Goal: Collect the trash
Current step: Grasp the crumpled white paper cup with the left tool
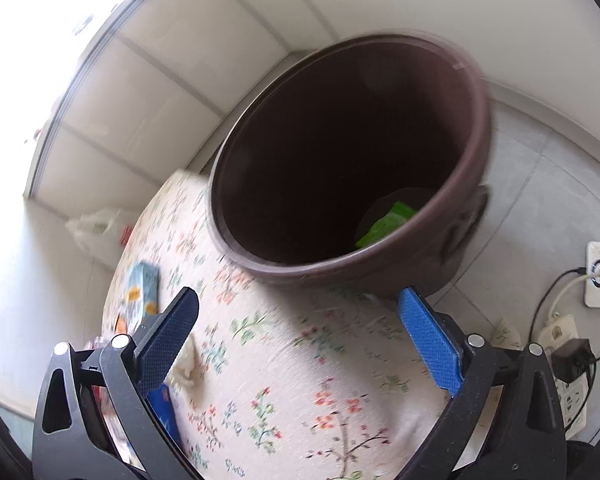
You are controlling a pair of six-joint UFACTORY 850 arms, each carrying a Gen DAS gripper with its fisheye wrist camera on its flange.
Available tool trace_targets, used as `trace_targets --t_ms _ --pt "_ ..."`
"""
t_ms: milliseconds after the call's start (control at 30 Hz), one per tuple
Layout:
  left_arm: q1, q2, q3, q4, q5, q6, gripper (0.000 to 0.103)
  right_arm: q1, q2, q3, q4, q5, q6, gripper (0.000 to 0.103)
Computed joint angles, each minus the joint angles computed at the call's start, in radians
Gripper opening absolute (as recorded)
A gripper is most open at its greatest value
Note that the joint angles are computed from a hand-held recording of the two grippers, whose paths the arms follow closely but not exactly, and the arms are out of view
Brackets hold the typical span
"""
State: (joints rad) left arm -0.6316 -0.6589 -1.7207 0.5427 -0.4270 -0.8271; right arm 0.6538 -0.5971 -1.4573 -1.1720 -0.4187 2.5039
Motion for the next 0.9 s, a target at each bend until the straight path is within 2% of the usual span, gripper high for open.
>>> trace_targets --t_ms 100,200,333,400,467,567,633,900 --pt "0.028 0.081 0.136 0.164 -0.023 -0.195 0.069 -0.011 -0.028 -0.039 0.127 0.071 -0.185 0.096" --pt "0.073 0.136 0.225 0.227 -0.071 -0.320 0.069 -0.016 -0.060 -0.087 0.289 0.118 -0.413 0.096" --pt "0.137 0.165 0.275 0.326 -0.185 -0.496 0.069 -0.009 -0.092 -0.147 0.443 0.116 -0.660 0.096" --pt "0.183 0.158 0.260 0.285 -0.233 -0.527 0.077 -0.007 -0.102 -0.168 0.519 0.110 -0.765 0.096" --pt "0.230 0.138 0.223 0.205 -0.276 -0.496 0.081 -0.006 -0.114 -0.185 0.584 0.095 -0.839 0.096" --pt "0.294 0.088 0.139 -0.019 -0.333 -0.267 0.082 -0.007 -0.125 -0.199 0.650 0.076 -0.901 0.096" --pt "0.328 0.071 0.105 -0.115 -0.373 -0.148 0.082 -0.011 -0.132 -0.206 0.684 0.073 -0.924 0.096" --pt "0.369 0.046 0.051 -0.127 -0.502 0.069 0.082 -0.014 -0.135 -0.204 0.719 0.080 -0.942 0.097"
